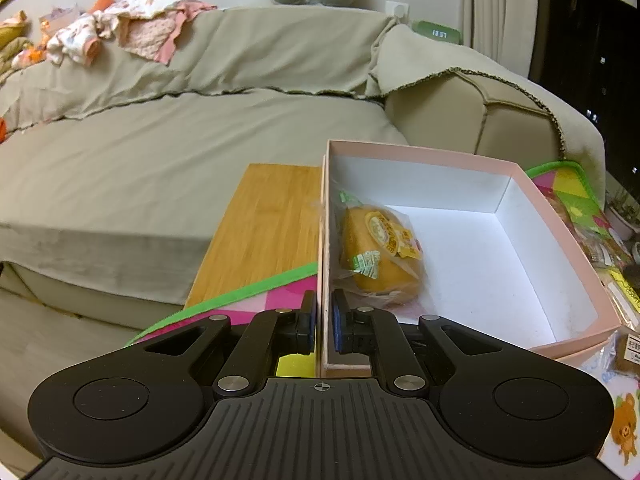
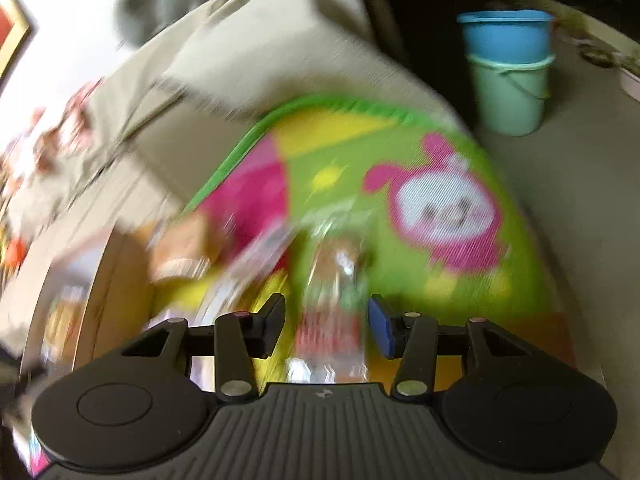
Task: Organize objects
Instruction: 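Grasp the lollipop biscuit packet with the right gripper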
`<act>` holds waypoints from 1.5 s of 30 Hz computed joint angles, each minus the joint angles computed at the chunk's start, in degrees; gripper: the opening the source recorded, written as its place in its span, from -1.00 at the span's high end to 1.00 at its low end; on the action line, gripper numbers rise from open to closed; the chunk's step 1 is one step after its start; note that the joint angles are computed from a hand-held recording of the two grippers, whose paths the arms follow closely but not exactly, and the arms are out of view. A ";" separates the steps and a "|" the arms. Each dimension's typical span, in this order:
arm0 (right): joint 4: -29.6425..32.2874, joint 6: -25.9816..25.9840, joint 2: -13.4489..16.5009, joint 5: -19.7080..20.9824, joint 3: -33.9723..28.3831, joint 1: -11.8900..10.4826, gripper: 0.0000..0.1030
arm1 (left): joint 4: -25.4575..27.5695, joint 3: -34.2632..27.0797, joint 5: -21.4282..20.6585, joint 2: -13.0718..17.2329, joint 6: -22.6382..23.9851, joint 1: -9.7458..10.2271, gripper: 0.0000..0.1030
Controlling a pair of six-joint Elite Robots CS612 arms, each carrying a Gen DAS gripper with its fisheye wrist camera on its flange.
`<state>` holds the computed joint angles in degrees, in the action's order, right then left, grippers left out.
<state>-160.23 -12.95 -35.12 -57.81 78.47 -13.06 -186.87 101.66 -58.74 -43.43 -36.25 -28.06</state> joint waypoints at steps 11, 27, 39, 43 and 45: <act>-6.10 -9.41 -5.99 -0.95 12.76 -0.16 0.51 | -0.35 0.19 0.13 -0.06 -0.55 -0.18 0.80; -13.97 -0.43 0.86 -10.75 0.55 2.95 -0.03 | -0.48 0.31 0.12 -0.10 -0.46 -0.20 0.80; -15.13 -7.63 -3.54 -10.77 7.17 2.40 0.36 | -1.79 0.57 -0.20 0.02 -0.43 -0.11 0.80; -15.23 -10.18 -7.84 -6.39 13.15 1.10 0.36 | -1.85 0.51 -0.29 0.04 -0.66 -0.08 0.79; -14.18 -12.47 -9.81 -3.96 16.35 0.54 0.36 | -1.99 0.56 -0.42 0.03 -0.67 -0.07 0.79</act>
<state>-174.41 -25.42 -44.93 -61.77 94.82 -12.51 -188.86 102.21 -59.16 -43.40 -36.91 -28.13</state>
